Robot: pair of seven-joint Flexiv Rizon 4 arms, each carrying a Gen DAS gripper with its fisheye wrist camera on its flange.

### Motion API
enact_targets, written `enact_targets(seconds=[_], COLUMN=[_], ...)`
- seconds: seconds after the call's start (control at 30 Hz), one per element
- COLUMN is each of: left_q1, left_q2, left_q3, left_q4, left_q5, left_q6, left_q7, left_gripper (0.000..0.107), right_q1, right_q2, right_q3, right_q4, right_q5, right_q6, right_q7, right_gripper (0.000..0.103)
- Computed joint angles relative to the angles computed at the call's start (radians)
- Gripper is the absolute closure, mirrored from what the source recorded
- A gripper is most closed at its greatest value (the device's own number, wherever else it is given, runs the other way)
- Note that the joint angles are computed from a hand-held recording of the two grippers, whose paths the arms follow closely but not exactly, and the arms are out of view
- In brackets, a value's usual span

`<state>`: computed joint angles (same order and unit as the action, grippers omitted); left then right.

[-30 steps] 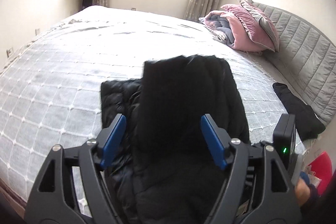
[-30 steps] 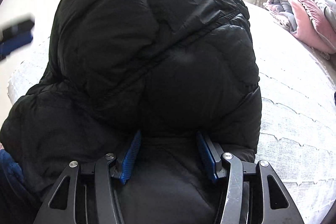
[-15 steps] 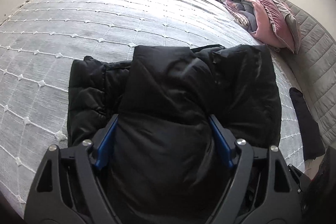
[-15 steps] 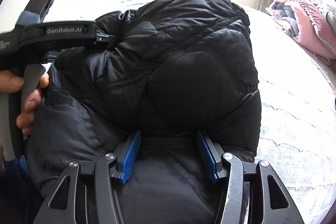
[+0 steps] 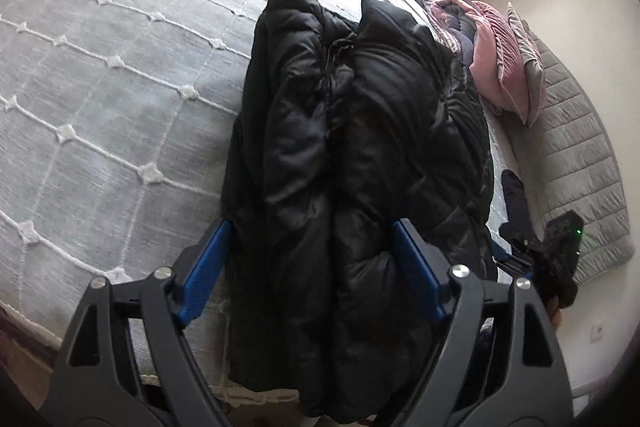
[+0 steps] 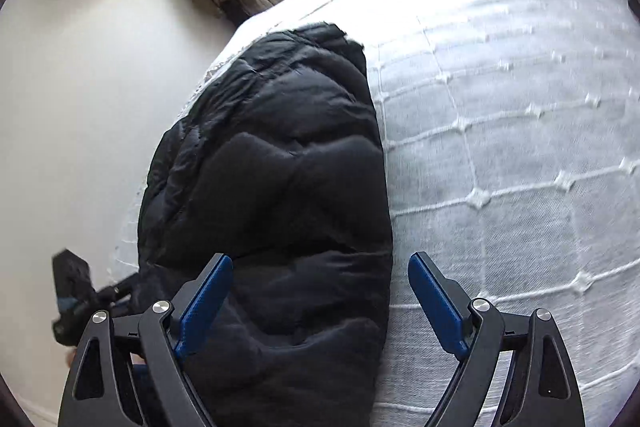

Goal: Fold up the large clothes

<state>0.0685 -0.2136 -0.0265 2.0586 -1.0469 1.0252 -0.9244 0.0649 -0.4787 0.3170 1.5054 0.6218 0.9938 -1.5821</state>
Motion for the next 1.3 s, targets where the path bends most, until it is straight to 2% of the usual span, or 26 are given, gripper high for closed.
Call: enact_targets(seconds=[0.1,0.17,0.3,0.5,0.57,0.7,0.8,0.87,0.97,1.03,1.07,1.1,1.17,1.3], left_q1=[-0.006,-0.005,0.003,-0.014,-0.022,-0.036,-0.036,-0.035,-0.032,-0.035,-0.038,-0.042,-0.044,-0.04], left_q2=[0.0,-0.006,-0.032,-0.039,-0.041,-0.042,-0.051,-0.06,-0.069,-0.066,-0.065,-0.063,-0.064,-0.069], left_q3=[-0.002,-0.009,-0.015,-0.024,-0.026,-0.032,-0.036,-0.04,-0.041,-0.047,-0.05,-0.053,-0.061,-0.068], left_q4=[0.002,-0.006,-0.03,-0.029,-0.029,-0.032,-0.038,-0.042,-0.052,-0.047,-0.045,-0.043,-0.047,-0.058], left_q5=[0.012,0.003,-0.014,-0.04,-0.036,-0.018,-0.008,-0.01,0.006,-0.002,-0.006,-0.012,-0.024,-0.058], left_q6=[0.004,-0.024,-0.091,-0.061,-0.038,0.002,0.005,0.007,0.001,0.02,0.035,0.052,0.063,0.055], left_q7=[0.002,0.011,-0.003,0.006,0.004,0.004,-0.006,-0.02,-0.044,-0.035,-0.03,-0.019,0.005,0.032], left_gripper=[0.023,0.017,0.016,0.016,0.026,0.036,0.036,0.03,0.031,0.04,0.047,0.051,0.063,0.075], right_q1=[-0.031,-0.048,-0.031,0.015,0.02,0.026,0.031,0.031,0.033,0.054,0.064,0.064,0.076,0.105], right_q2=[-0.029,-0.035,-0.06,-0.063,-0.054,-0.039,-0.03,-0.029,-0.023,-0.022,-0.013,-0.022,-0.004,0.018], right_q3=[0.016,0.027,0.016,0.01,0.012,0.017,0.019,0.021,0.022,0.013,0.01,0.009,0.008,0.0], right_q4=[-0.033,-0.04,-0.069,-0.049,-0.035,-0.015,-0.001,0.002,0.009,0.011,0.024,0.019,0.041,0.083], right_q5=[0.054,0.093,0.102,0.073,0.063,0.052,0.044,0.043,0.039,0.014,-0.002,-0.013,-0.039,-0.096], right_q6=[-0.078,-0.11,-0.144,-0.074,-0.057,-0.029,-0.014,-0.011,-0.006,0.013,0.034,0.046,0.084,0.161], right_q7=[0.031,0.016,0.01,0.02,0.016,0.013,0.014,0.016,0.019,0.028,0.025,0.012,0.009,0.029], right_gripper=[0.012,0.012,0.012,0.016,0.021,0.032,0.034,0.034,0.034,0.038,0.044,0.05,0.058,0.067])
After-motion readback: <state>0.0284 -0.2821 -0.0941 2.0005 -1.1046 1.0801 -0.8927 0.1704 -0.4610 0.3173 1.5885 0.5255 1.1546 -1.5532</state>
